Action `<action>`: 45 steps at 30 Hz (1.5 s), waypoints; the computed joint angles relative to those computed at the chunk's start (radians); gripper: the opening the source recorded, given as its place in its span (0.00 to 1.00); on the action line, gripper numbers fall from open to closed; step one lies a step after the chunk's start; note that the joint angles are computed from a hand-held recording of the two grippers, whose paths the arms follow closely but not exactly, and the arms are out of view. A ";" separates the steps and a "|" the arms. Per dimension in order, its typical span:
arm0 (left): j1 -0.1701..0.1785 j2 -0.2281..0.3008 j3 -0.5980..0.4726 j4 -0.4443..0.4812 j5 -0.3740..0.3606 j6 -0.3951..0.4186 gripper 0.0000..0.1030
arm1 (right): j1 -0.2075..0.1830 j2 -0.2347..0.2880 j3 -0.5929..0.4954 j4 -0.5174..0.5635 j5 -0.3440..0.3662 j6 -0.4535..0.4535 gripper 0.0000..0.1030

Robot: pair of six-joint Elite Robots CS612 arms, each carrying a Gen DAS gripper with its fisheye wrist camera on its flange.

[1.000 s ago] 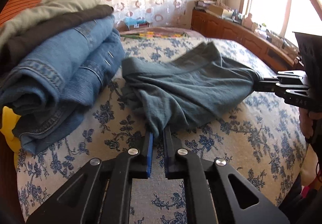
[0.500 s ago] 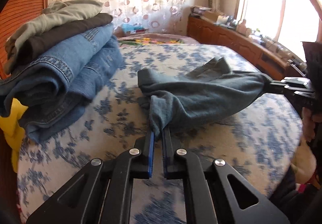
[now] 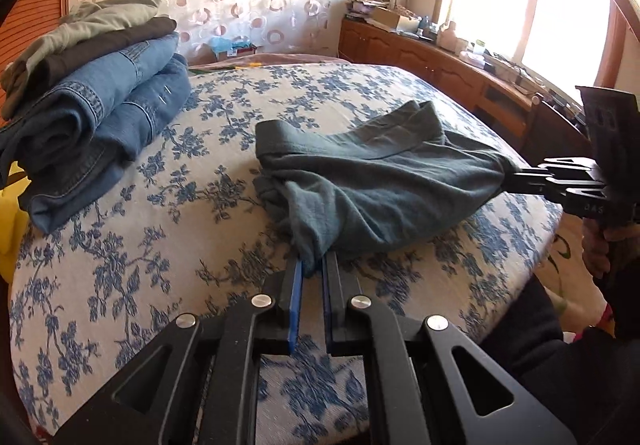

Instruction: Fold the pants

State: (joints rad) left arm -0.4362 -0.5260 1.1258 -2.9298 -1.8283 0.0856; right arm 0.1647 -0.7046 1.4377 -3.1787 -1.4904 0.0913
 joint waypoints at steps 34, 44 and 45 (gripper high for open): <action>-0.003 0.049 -0.098 0.061 0.019 -0.032 0.15 | -0.007 0.097 -0.184 0.060 -0.047 0.060 0.03; 0.003 0.045 -0.089 0.038 0.027 -0.065 0.10 | -0.005 0.102 -0.198 0.070 -0.086 0.098 0.07; 0.004 0.045 -0.090 0.037 0.025 -0.068 0.10 | -0.007 0.099 -0.191 0.062 -0.084 0.096 0.08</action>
